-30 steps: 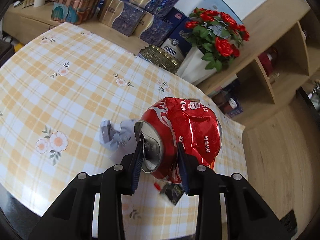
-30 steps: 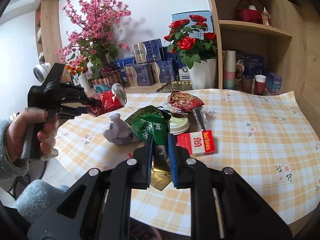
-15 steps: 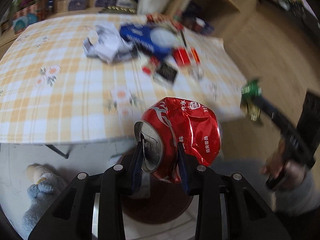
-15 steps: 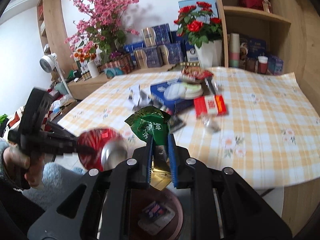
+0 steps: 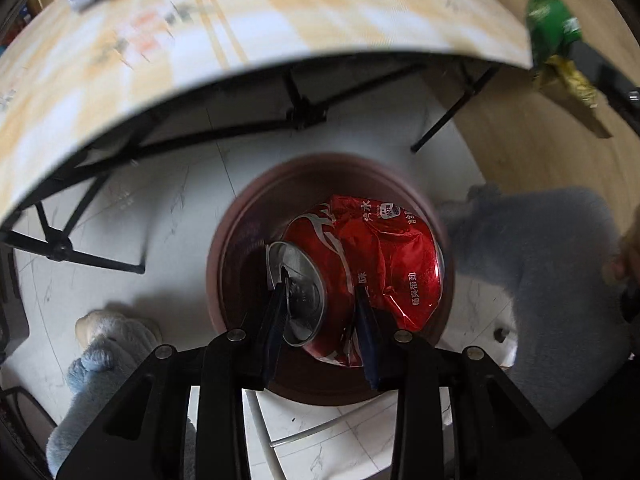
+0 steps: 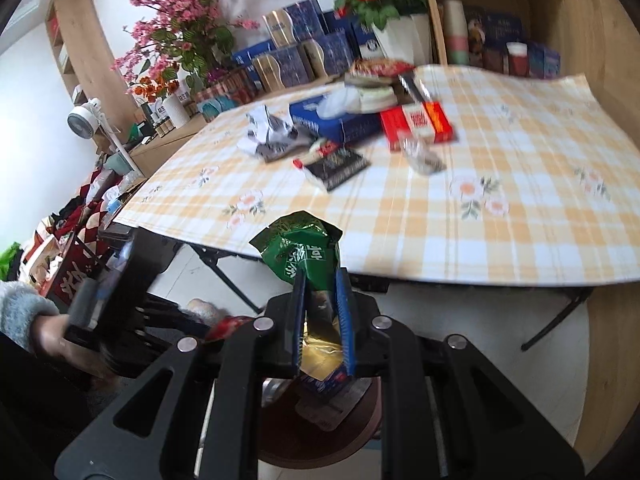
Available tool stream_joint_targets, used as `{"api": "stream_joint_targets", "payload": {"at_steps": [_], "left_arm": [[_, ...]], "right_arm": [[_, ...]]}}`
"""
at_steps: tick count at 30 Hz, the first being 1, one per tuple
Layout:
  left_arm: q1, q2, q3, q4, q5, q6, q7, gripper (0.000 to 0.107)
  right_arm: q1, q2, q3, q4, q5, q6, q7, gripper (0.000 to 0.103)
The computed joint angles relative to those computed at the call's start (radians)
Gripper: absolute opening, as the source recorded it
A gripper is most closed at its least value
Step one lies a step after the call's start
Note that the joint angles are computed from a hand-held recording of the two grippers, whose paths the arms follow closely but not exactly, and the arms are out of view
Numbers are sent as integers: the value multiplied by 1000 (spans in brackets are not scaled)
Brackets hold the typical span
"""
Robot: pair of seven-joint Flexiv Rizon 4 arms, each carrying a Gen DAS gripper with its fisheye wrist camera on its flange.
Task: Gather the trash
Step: 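Carry the red can into the bin and open the left tool while the right tool carries the wrapper, then lower the green wrapper into the bin and open the right tool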
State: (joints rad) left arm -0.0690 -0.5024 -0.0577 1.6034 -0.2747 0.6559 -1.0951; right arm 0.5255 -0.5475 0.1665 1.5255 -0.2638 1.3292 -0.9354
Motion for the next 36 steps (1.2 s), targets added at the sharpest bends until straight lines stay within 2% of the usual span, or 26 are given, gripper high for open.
{"api": "stream_joint_targets", "payload": {"at_steps": [6,9,11,13,17,21,24,29,34,36], "left_arm": [[-18,-65,1,-42,27,-44,-26,33],[-1,-81,-24,-30,-29,-34,-22,37],[9,-71,-43,-4,-79,6,-7,69],[11,-50,-47,30,-107,78,5,75],[31,-22,-54,53,-176,126,-4,86],[57,29,-60,97,-262,208,-14,88],[64,85,-52,148,-288,318,10,89],[73,170,-22,220,-256,464,90,92],[85,232,-11,315,-266,608,128,92],[96,246,-26,362,-299,667,163,92]], "right_arm": [[-15,-22,34,-18,45,-52,-11,18],[-19,-29,42,-25,66,-71,-11,18],[-23,-33,48,-31,80,-85,-12,18],[-26,-37,55,-33,93,-92,-18,18],[-32,-52,76,-42,127,-86,-31,18],[-20,-80,90,-64,135,-100,-61,18],[-8,-98,97,-81,126,-129,-104,18],[6,-142,124,-139,136,-213,-202,18],[26,-156,122,-166,159,-286,-247,18],[37,-150,115,-160,162,-293,-257,18]]}}
